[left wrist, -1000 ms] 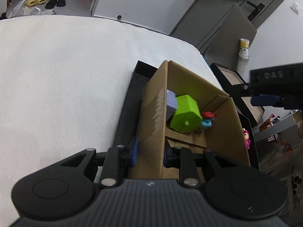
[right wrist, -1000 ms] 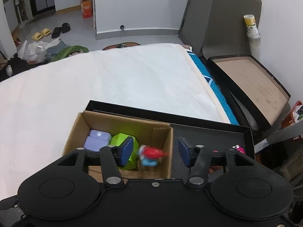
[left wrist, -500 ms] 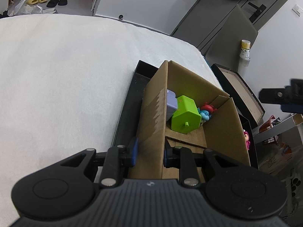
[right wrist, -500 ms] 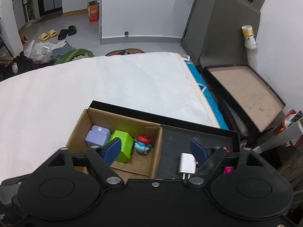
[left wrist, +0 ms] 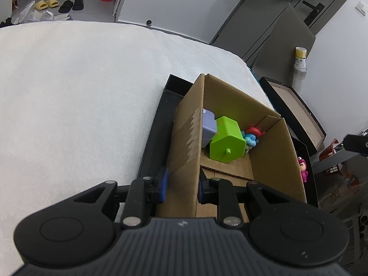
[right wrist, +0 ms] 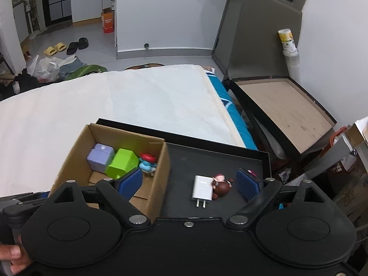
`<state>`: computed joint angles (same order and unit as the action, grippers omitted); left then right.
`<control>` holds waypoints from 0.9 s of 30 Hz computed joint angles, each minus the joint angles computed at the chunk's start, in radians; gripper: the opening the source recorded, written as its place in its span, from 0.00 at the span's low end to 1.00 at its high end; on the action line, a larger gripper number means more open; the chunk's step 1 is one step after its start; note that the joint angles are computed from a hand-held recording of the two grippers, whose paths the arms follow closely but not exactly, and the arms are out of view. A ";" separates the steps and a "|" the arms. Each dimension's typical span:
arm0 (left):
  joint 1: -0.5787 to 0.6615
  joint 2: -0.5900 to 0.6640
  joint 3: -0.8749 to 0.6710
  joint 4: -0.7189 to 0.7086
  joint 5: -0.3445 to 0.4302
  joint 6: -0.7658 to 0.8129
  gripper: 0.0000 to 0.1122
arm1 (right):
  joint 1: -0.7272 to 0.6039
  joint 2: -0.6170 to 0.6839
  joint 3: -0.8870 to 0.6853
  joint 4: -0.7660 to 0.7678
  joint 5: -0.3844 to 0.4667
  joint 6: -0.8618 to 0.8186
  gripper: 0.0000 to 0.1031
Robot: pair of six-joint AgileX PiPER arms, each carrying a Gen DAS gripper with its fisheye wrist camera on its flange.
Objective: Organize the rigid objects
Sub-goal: 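Move the right tool back over the pink dinosaur figure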
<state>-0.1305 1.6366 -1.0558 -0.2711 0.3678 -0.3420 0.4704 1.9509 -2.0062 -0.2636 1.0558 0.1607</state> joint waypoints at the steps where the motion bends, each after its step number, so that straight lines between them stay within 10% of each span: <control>1: 0.000 -0.001 -0.001 -0.003 0.003 0.001 0.21 | -0.008 -0.011 0.017 0.005 -0.008 -0.005 0.86; 27: -0.021 -0.002 -0.012 0.075 0.022 -0.110 0.20 | -0.313 -0.165 0.494 0.454 -0.395 -0.372 0.86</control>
<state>-0.1516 1.6350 -1.0677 -0.1962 0.3902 -0.4519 0.1578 1.7854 -1.5125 0.1901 0.6606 -0.2114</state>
